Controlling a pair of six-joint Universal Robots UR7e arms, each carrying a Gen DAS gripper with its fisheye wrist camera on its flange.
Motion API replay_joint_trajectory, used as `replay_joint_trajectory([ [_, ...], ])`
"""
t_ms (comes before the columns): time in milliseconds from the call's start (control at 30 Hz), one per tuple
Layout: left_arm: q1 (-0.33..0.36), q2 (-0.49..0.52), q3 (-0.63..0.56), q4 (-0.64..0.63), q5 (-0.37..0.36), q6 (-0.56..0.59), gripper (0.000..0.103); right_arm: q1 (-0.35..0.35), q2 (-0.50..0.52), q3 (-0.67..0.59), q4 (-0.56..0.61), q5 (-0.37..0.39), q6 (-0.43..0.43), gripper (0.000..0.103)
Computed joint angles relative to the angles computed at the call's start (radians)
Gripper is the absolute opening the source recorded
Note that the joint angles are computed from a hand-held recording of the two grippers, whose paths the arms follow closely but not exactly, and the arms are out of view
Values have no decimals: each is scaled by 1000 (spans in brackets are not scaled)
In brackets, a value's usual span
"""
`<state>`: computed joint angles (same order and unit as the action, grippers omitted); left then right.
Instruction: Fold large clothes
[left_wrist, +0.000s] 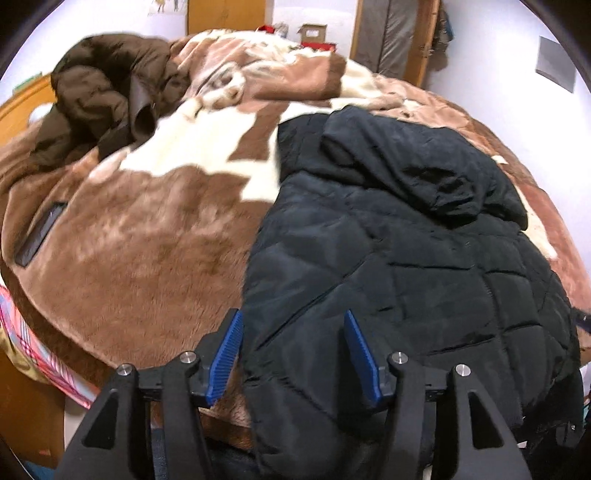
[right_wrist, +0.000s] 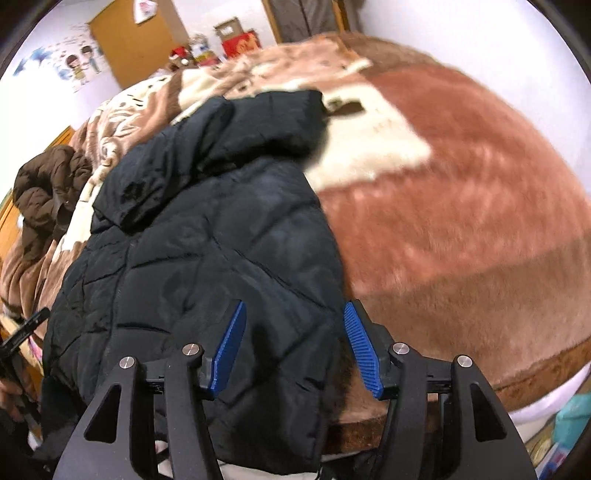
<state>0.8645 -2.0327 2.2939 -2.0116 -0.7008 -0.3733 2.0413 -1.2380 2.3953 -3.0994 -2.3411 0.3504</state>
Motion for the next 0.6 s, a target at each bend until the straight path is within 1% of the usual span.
replay_joint_trajectory([
  [100, 38, 4, 6, -9, -9, 3, 61, -24, -6, 17, 19, 30, 26, 57],
  [167, 61, 8, 10, -15, -30, 0, 61, -38, -11, 27, 18, 59, 36, 57],
  [233, 69, 11, 16, -20, -53, -1, 61, -50, -13, 35, 15, 83, 41, 58],
  [300, 71, 10, 23, -23, -78, -4, 61, -62, -16, 43, 14, 116, 47, 58],
  [400, 56, 6, 30, 7, -77, -26, 61, -79, -25, 54, 15, 172, 61, 58],
  [600, 71, -20, 12, 104, -151, -125, 61, -81, -43, 65, 56, 221, 88, 57],
])
